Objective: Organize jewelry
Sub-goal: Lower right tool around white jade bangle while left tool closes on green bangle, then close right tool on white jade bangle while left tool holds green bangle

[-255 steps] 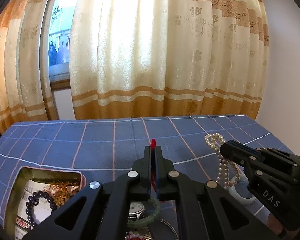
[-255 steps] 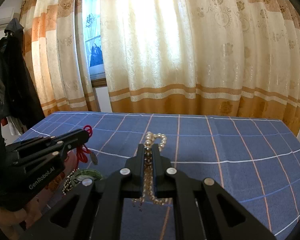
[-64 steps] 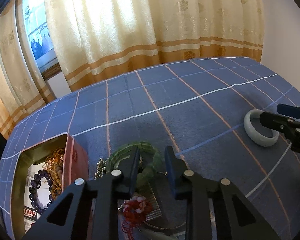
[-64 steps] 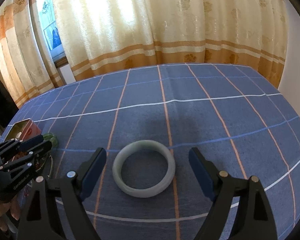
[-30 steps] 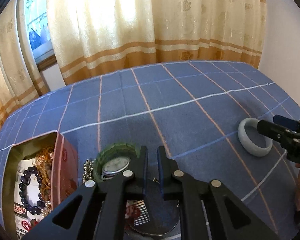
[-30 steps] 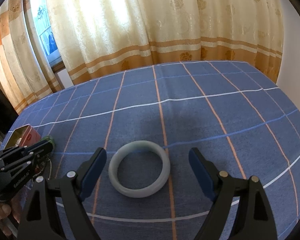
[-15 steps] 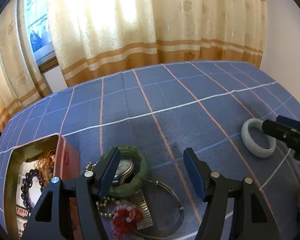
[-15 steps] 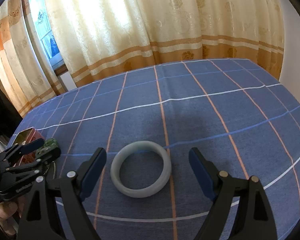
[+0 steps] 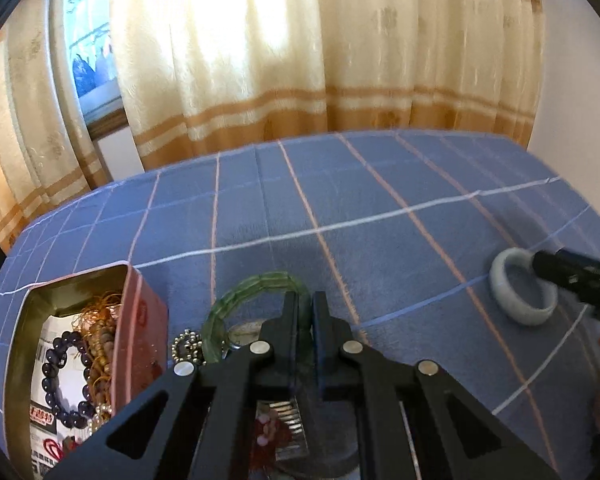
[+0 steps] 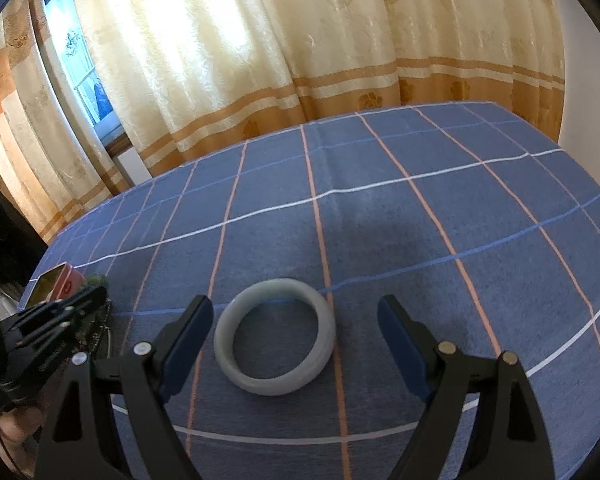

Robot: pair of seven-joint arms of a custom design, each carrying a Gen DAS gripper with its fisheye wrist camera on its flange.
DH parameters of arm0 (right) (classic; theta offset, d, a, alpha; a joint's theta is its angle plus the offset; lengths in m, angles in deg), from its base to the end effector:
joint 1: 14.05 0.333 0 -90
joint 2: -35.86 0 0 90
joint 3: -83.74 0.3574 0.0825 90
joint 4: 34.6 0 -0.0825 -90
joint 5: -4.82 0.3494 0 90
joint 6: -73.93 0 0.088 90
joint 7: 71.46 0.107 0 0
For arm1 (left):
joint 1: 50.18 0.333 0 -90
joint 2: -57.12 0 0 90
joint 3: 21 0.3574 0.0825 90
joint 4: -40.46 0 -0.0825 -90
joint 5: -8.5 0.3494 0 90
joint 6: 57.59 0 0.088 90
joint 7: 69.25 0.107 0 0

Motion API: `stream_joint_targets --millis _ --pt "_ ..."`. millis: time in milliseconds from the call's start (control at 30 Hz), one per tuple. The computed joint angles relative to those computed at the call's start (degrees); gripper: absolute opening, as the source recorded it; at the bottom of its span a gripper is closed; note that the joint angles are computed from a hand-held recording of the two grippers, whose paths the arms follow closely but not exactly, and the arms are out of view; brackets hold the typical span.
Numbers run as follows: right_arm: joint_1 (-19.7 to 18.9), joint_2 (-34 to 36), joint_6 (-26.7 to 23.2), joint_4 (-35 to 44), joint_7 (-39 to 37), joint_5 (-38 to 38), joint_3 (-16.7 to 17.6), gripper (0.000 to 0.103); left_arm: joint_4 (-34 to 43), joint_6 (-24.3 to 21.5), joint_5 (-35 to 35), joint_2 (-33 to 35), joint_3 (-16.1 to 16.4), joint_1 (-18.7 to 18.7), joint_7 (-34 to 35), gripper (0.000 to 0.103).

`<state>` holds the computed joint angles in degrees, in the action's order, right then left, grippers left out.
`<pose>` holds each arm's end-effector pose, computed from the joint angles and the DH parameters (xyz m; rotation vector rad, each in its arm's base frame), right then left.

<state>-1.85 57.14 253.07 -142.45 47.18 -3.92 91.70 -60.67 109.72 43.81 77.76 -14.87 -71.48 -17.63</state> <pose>0.6264 0.2294 0.4801 -1.6008 1.6486 -0.4091 0.6392 -0.2220 0.5025 -1.5647 1.8494 -0.7643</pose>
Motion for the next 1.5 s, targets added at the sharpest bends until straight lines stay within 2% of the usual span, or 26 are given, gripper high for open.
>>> stream_joint_targets --millis 133,200,300,367,433,500,633,733,867,933,967,1000,1033,1067,1133,1333,1467,1500 --pt "-0.76 0.42 -2.09 0.95 -1.22 0.71 1.14 0.088 -1.98 6.27 13.44 -1.57 9.31 -6.91 -14.49 0.006" --pt "-0.47 0.43 -2.62 1.13 -1.54 0.80 0.86 0.088 -1.97 8.31 20.56 -1.88 12.48 -9.16 -21.61 0.006" --pt "-0.96 0.81 -4.31 1.98 -3.00 1.57 1.70 0.087 -1.76 9.50 24.63 -2.09 12.25 -8.69 -25.71 0.006" --pt "-1.38 1.21 -5.90 2.80 -4.21 2.42 2.34 0.080 -1.82 9.76 24.75 -2.21 10.24 -6.83 -25.56 0.006" --pt "1.10 1.01 -6.56 2.95 -2.55 1.44 -0.62 0.074 -1.73 10.20 26.42 -2.35 9.55 -5.87 -27.52 0.006" --pt "1.99 0.93 -6.99 3.01 -1.76 0.94 -1.82 0.067 -1.72 10.39 26.55 -2.37 7.81 -4.21 -27.54 0.006" --pt "6.07 1.03 -10.65 4.62 1.25 -3.91 -6.44 0.064 -1.82 10.73 27.35 -2.52 5.97 -2.42 -27.92 0.006" --pt "7.25 1.10 -11.90 5.19 3.37 -6.58 -7.83 0.064 -1.93 10.95 27.07 -2.55 5.07 -1.58 -27.60 0.006" --pt "6.90 1.09 -12.18 5.27 4.75 -7.85 -7.68 0.064 -2.03 11.15 26.16 -2.51 4.79 -1.34 -26.71 0.006" --pt "8.19 1.39 -14.20 6.42 5.48 -10.25 -8.78 0.062 -2.09 11.46 25.86 -2.51 4.99 -1.46 -26.59 0.006" --pt "8.56 1.39 -14.56 6.55 5.92 -11.26 -9.10 0.052 -2.06 11.59 25.36 -2.39 4.87 -1.41 -26.13 0.006" --pt "8.51 1.37 -14.38 6.55 5.96 -11.89 -9.00 0.037 -2.14 11.72 24.95 -2.36 4.97 -1.53 -25.83 0.006" --pt "8.56 1.33 -14.30 6.52 6.25 -12.40 -9.04 0.030 -2.24 12.06 24.83 -2.36 5.40 -1.78 -25.85 0.006" --pt "7.96 1.26 -13.83 6.27 5.98 -12.11 -8.42 0.017 -2.32 12.41 24.63 -2.35 5.77 -2.04 -25.81 0.006" --pt "4.75 1.24 -12.03 5.42 2.49 -8.75 -4.85 0.015 -2.60 12.88 24.32 -2.41 6.67 -2.78 -25.66 0.006" --pt "0.46 0.68 -6.05 2.55 -2.97 -1.87 -0.08 0.015 -3.05 14.13 25.03 -2.50 10.08 -5.38 -27.24 0.006" --pt "3.82 0.05 -3.97 1.65 -1.32 -3.42 -3.66 0.015 -3.24 14.59 26.04 -2.65 11.76 -6.68 -28.28 0.006" --pt "5.74 -0.17 -3.26 1.39 0.09 -4.89 -5.85 0.015 -3.18 14.52 26.71 -2.73 12.24 -7.14 -28.88 0.006"
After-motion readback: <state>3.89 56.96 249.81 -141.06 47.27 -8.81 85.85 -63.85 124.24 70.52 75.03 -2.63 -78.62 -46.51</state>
